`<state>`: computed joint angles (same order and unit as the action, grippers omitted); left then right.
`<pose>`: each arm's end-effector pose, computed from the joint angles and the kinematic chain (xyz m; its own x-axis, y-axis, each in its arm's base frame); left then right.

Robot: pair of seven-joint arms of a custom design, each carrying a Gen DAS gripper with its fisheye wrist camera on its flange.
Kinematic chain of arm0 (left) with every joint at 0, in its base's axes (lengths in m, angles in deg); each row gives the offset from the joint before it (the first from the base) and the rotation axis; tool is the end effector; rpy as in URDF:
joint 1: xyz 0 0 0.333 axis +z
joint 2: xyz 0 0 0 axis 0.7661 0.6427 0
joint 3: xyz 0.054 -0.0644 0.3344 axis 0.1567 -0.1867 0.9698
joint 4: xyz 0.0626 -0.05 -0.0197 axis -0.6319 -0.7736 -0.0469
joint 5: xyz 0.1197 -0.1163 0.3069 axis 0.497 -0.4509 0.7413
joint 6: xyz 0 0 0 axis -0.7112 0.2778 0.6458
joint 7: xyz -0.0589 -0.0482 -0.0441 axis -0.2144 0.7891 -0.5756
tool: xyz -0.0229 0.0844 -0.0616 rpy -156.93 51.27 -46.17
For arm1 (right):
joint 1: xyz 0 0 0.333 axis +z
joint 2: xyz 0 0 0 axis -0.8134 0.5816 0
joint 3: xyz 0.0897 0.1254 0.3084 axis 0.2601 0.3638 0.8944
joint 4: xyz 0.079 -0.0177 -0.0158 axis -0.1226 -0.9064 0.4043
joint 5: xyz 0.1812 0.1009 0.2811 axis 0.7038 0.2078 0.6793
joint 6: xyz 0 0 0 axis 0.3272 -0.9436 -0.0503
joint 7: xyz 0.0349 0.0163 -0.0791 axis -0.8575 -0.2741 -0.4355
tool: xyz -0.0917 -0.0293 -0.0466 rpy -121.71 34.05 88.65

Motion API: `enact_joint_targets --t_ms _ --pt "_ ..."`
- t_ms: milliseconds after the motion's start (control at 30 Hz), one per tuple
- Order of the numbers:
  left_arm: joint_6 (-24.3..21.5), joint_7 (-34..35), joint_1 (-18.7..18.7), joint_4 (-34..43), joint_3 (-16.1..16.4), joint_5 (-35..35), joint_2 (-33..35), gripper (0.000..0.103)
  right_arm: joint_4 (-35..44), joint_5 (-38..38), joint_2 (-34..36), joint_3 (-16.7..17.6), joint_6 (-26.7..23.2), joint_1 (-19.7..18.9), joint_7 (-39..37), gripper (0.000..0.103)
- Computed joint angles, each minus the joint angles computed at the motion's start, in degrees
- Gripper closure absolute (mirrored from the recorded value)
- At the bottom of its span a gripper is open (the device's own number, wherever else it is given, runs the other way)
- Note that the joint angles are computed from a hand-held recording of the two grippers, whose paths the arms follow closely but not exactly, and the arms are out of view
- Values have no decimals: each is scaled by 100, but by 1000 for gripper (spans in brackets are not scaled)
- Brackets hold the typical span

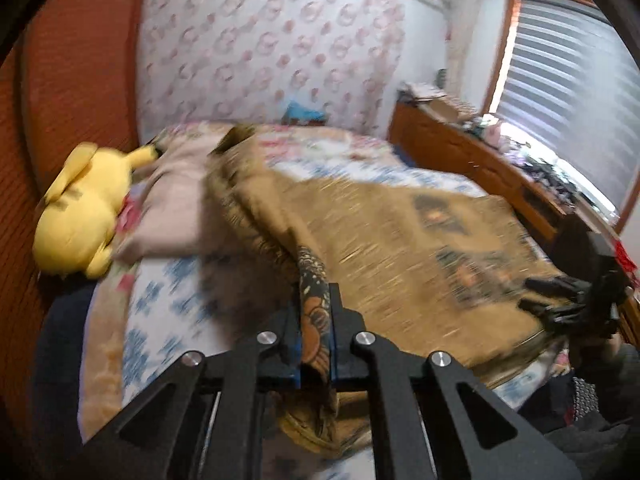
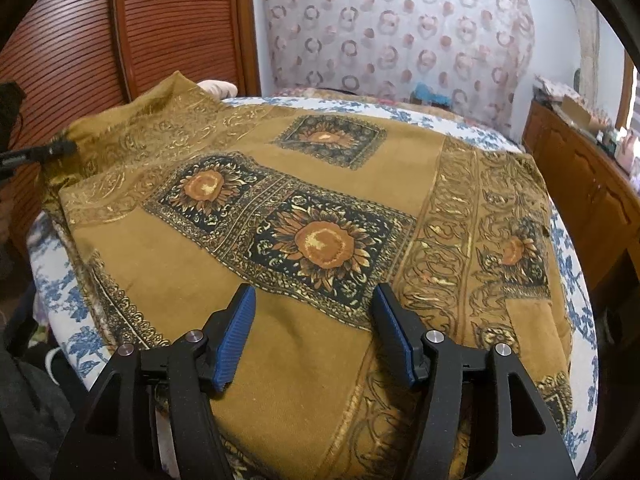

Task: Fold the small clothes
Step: 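Grasp the folded shirt edge with the left gripper and lift it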

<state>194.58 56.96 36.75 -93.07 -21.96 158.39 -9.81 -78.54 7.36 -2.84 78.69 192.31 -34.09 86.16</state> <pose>0.4675 -0.2742 0.4785 -0.0073 -0.9805 0.1963 -0.6132 -0.1507 -0.7754 0.5721 0.2982 0.4145 0.6537 -0.7555 -0.0440 -0.5478 -0.4323 -0.7163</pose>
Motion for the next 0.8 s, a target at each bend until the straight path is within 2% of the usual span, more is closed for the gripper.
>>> enact_joint_targets --t_ms 67,200,233,367,567,667,800 --pt "67 428 -40 349 -42 -214 175 98 -45 65 -69 -4 -47 -58 24 40" --pt "271 1494 -208 1170 -97 -910 694 98 -214 496 -253 205 11 -355 -311 40" --pt "326 1890 -254 1417 -136 -1191 875 98 -257 698 -309 300 13 -484 -472 40" --pt "260 3437 -339 2231 -430 -2280 1442 98 -362 1209 -463 298 -4 -605 -823 40" --pt "-239 5568 -410 3733 -1134 -3745 2446 98 -506 2282 -691 327 112 -727 -1771 40" --pt "-550 6341 -624 4539 -1337 -4215 2909 98 -522 2961 -804 307 108 -782 -2334 40" --pt "-1016 7191 -1048 5599 -1427 -4639 3432 98 -545 3538 -924 91 118 -711 -2755 40"
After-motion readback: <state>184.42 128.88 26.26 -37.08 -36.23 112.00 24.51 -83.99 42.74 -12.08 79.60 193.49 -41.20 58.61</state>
